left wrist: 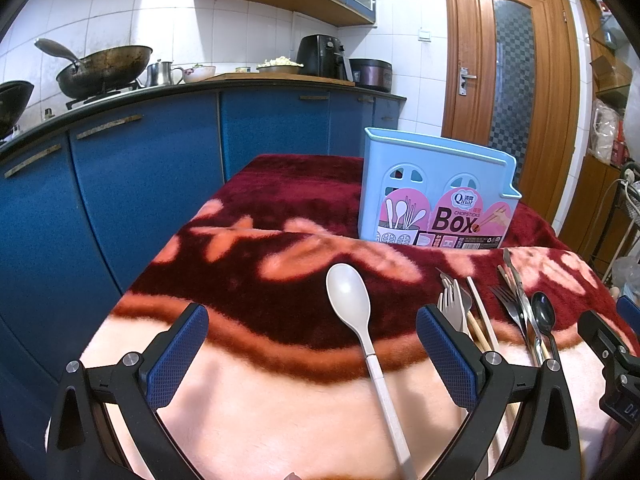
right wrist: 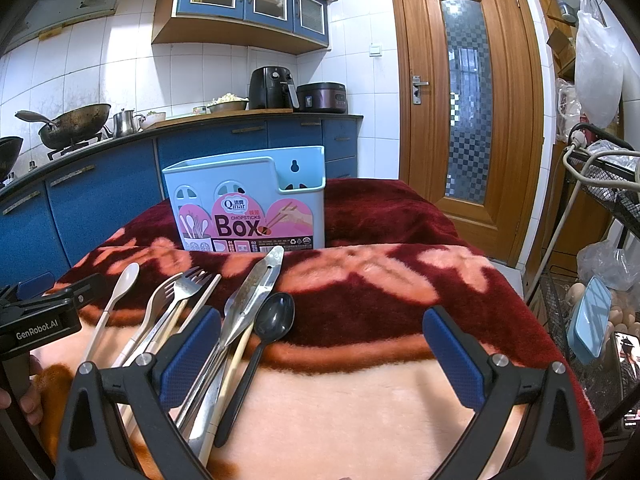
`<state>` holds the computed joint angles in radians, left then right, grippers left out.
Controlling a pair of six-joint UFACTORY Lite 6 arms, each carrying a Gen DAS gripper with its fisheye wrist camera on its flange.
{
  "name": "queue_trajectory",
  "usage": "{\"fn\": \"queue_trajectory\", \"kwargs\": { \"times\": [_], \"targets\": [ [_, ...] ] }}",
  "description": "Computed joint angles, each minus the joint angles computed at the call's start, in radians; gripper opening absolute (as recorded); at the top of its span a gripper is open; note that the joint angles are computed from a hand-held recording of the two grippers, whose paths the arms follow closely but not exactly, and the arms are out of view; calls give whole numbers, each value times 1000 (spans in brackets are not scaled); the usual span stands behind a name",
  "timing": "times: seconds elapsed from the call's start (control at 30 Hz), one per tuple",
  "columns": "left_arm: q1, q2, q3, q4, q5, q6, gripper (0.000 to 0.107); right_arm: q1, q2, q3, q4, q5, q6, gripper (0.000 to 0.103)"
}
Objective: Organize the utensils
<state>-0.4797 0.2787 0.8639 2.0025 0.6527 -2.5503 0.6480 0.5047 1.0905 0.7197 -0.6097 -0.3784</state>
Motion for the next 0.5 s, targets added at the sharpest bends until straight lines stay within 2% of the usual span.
{"fn": "queue_trajectory", "kwargs": {
  "times": [0.5],
  "targets": [
    [5, -9, -13, 9, 3, -6, 103, 1, 2, 2, 1, 0, -1, 103]
  ]
}}
